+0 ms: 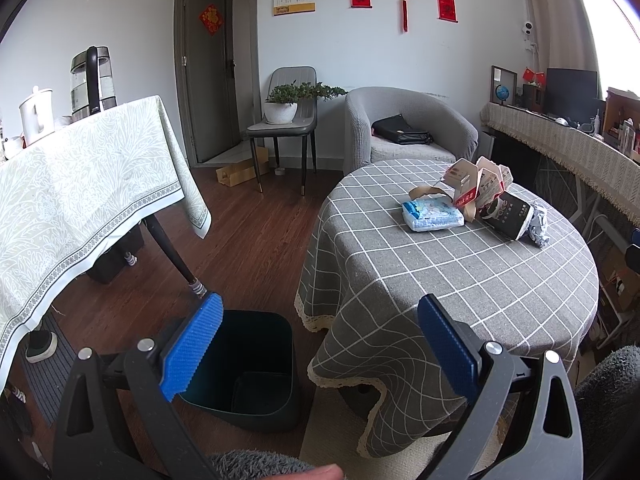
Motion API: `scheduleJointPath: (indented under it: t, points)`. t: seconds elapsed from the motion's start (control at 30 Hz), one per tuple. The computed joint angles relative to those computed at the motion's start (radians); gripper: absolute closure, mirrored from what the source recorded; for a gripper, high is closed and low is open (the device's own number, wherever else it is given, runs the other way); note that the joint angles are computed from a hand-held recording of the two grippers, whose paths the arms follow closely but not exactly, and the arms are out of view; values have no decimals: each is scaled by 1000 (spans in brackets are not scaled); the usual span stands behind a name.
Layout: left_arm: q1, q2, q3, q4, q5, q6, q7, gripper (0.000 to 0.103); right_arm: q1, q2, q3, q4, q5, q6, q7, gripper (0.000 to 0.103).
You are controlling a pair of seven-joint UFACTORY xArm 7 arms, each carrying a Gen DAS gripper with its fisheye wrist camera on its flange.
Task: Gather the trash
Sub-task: 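Grasp the blue tissue pack with the left tool while the right tool grasps the crumpled paper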
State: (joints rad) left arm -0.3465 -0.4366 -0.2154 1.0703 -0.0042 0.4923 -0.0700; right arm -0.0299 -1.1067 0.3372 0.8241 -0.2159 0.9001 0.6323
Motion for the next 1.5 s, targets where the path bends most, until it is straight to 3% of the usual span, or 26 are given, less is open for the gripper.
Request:
scheduleJointPath:
  t: [0.2, 0.4, 0.77, 1.0, 1.4, 1.5]
  points:
    - [3, 4, 1, 31, 0, 31, -14, 4, 3, 1, -13, 9, 4, 36, -11, 3]
    - [-53, 25, 50, 53, -112, 46, 43, 5, -2, 10, -34, 7, -8, 23, -33, 3]
    - [-53, 139, 11, 166, -113, 71, 51, 7, 16, 96, -115, -2, 13, -29, -122, 4]
    - [-74, 250, -17, 259, -93, 80, 33, 8, 18, 166, -179, -3, 25, -39, -217, 24]
    - [-132, 472, -35, 492, -74, 137, 16, 8, 16, 318, -242, 51, 56, -64, -368, 24]
    - [-149, 536, -35, 570, -67, 184, 16, 8, 23, 351, -263, 67, 81, -55, -397, 29]
